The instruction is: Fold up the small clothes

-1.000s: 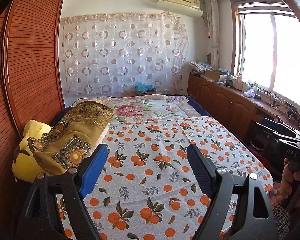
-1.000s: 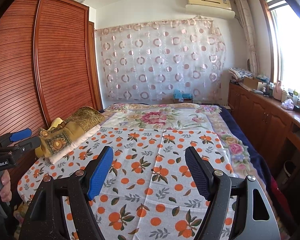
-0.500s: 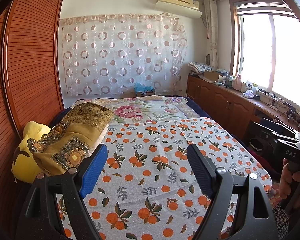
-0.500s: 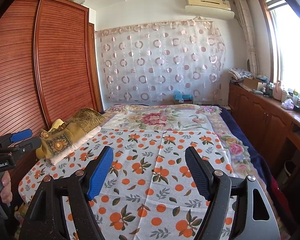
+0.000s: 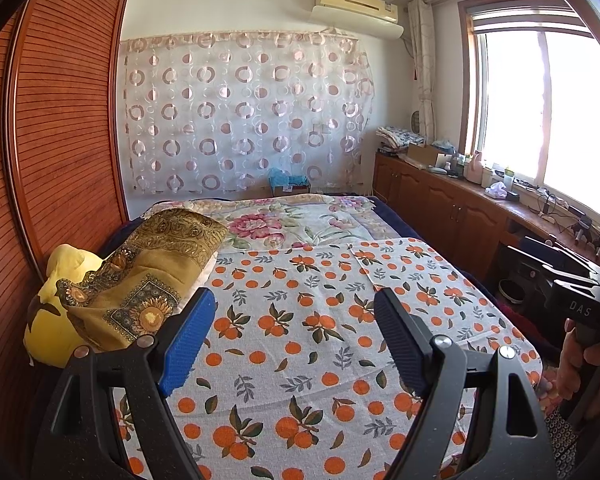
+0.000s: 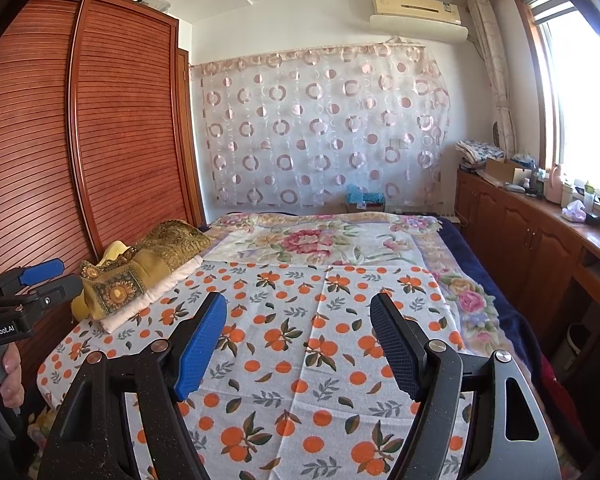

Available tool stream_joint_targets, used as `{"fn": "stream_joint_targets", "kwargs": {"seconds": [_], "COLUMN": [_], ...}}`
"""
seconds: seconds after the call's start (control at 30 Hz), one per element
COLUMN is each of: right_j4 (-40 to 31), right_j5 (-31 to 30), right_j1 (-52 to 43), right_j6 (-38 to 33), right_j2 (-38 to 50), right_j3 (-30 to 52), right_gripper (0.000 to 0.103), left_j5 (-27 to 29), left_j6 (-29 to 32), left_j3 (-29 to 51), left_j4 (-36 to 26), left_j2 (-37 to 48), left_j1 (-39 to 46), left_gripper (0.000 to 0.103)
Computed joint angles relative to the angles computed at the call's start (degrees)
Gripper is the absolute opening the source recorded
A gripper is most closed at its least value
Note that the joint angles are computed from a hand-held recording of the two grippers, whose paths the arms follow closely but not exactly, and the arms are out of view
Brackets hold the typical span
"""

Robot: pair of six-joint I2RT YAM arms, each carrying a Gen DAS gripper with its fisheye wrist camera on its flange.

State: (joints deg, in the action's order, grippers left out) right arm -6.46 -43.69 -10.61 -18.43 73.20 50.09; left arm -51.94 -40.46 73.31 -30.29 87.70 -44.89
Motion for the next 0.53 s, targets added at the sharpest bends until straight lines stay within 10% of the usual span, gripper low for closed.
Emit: {"fn": "stream_joint_targets", "kwargs": {"seconds": [0.53], "right_j4": [0.45], "right_j5": [-0.15], "right_j1": [-0.15], "right_j6": [-0.01], "right_j2": [0.11], "right_j3": [-0.25], "right_gripper": [0.076], "left_j5": [-0.27], "left_j6": [-0.26], "left_j3": [0.60], "left_j4": [-0.43], "left_j2": [0.37], "left_j1": [-0.26], "left_gripper": [0.082]}}
